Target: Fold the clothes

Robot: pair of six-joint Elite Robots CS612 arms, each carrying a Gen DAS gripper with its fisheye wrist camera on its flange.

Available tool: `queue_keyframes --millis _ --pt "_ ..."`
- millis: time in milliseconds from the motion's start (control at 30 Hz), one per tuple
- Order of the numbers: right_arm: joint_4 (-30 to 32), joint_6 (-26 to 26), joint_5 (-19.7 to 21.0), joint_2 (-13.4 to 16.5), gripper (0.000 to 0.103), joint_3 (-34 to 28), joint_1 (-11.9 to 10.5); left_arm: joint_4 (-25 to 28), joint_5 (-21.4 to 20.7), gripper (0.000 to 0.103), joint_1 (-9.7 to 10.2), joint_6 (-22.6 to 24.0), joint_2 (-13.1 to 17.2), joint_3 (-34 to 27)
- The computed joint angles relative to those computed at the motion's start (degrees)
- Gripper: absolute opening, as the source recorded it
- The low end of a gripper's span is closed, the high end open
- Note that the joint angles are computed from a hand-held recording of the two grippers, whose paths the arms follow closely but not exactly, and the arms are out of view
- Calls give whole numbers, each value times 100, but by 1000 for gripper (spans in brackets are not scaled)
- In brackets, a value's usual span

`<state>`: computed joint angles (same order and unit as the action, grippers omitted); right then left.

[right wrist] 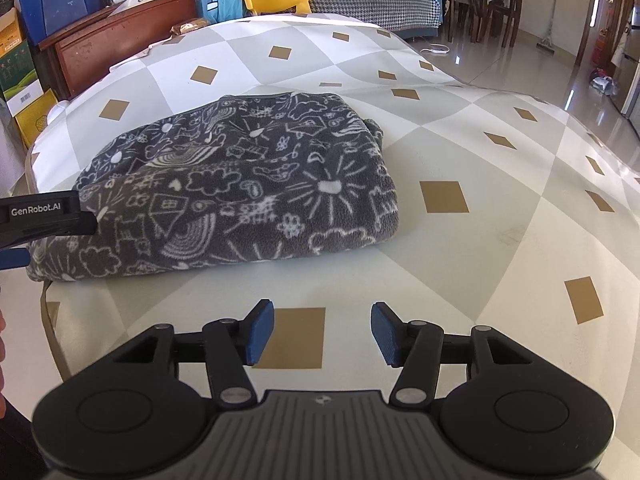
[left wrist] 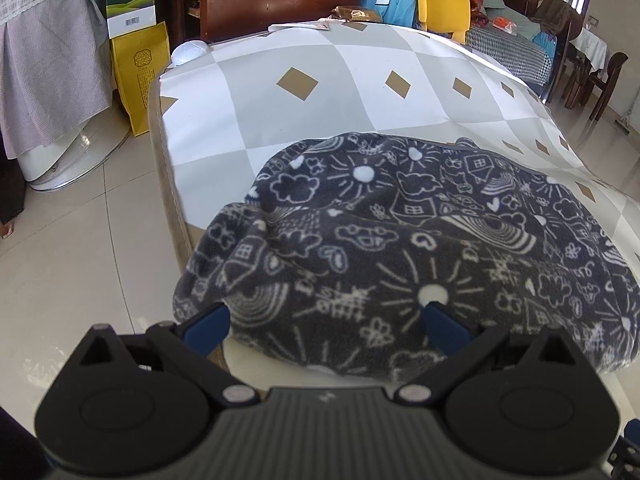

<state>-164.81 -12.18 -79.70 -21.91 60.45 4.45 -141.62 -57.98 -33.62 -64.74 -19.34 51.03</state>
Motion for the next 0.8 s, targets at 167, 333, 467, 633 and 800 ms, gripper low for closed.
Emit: queue_keyframes --millis 167,333,467,633,800 --pt "172 99 5 -15 52 35 -21 111 -121 103 -39 46 -13 10" --pt "262 -4 -211 -8 53 44 8 200 -194 103 -73 111 3 -31" --pt "235 -17 -271 -9 53 61 19 241 -262 103 -93 221 21 -70" --pt "362 1 -310 -13 55 22 30 326 -488 103 -94 207 25 -91" --pt "490 19 -347 -16 56 -19 41 444 -624 103 -105 177 27 -104"
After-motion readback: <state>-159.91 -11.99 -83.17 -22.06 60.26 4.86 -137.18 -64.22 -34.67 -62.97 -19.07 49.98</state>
